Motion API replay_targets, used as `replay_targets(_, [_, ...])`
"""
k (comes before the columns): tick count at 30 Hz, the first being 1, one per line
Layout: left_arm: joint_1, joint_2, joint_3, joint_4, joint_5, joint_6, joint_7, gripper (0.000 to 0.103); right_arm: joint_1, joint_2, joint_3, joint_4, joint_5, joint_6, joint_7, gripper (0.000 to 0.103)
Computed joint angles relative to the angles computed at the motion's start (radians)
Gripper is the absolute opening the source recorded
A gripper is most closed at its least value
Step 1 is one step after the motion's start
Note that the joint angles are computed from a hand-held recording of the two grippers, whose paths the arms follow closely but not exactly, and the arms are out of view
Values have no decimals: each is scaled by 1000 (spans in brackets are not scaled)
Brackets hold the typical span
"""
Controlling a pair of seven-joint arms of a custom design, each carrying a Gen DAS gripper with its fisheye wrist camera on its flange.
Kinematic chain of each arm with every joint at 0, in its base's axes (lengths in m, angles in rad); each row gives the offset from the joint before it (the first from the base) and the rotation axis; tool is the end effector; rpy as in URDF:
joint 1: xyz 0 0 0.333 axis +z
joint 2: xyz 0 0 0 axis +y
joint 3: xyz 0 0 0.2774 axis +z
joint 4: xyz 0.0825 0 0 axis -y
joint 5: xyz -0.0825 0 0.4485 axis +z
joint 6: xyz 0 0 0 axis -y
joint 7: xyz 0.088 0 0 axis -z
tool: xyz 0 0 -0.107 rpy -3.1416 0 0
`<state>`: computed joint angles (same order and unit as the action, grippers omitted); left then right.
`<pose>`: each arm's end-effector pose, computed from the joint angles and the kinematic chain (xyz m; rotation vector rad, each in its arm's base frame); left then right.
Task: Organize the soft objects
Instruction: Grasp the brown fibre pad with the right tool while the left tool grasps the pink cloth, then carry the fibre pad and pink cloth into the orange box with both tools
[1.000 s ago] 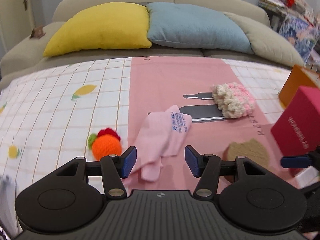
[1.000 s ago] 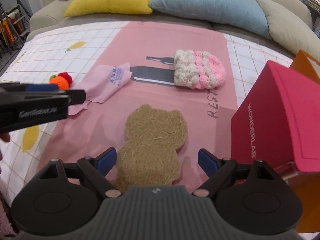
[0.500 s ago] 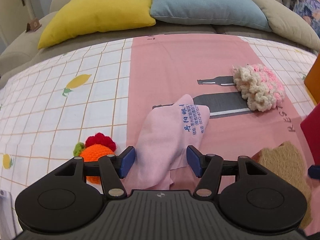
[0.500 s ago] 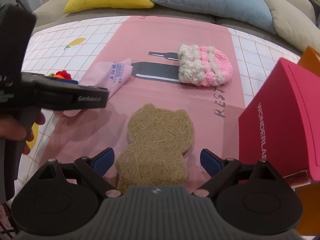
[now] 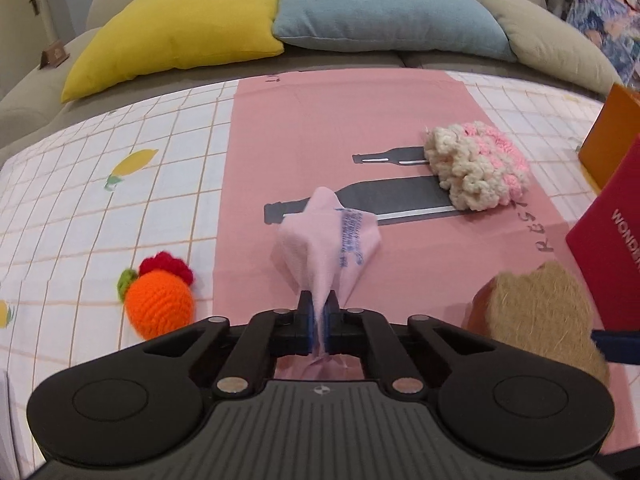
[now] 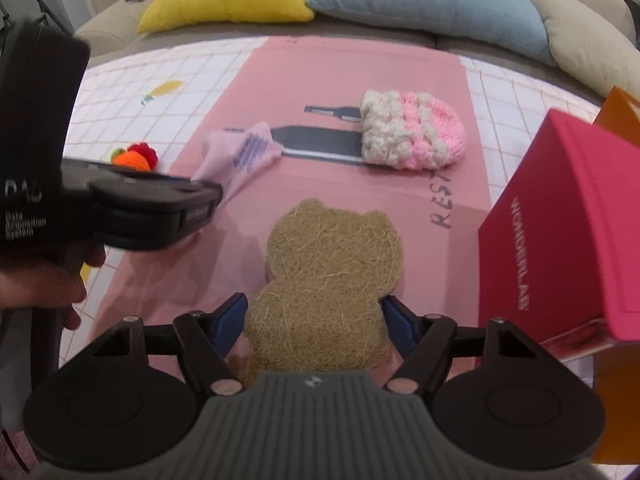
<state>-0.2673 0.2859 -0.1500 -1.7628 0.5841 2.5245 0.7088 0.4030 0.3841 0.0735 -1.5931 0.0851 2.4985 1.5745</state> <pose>0.6586 -0.2906 0.3890 -1.9102 1.7945 -0.5479 0.6735 0.3402 0.4094 -2.2009 1.4502 -0.2575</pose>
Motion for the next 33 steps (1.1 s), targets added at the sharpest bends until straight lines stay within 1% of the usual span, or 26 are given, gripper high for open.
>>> replay_targets(4, [-1,-95,-2,-97,17,52,-80,4,-20,-52,14,-52,38,23,-48,72])
replay_targets(8, [8,-206,-28,-200,16,109,-131,4,-42,-122,30,-128,91,42,-139,72])
replay_targets(11, [11,-281,-53,-260,15,124,-158,4,-56,-173,36,-180,138,32,-193,72])
replay_targets(16, [9,-379,-92,-345,-45,147,-153,4,-78,-269,39,-271,239,19,-300,72])
replay_targets(19, [-3,-403,-105,-365,-102,150,-101,4,-82,-332,32,-330,273,21,-341,72])
replay_targets(23, [-29,-406,-108,-364,-227,151,3,4,-88,-406,18,-401,291,26,-344,72])
replay_targets(26, [-39,-402,-118,-351,-250,159,43,4,-96,-457,7,-451,295,38,-349,72])
replay_targets(29, [-58,-398,-122,-336,-293,189,106,4,-106,-505,-7,-494,305,43,-362,72])
replay_targets(33, [-88,-371,-116,-296,-432,224,240,4,-124,-557,-32,-528,347,26,-370,72])
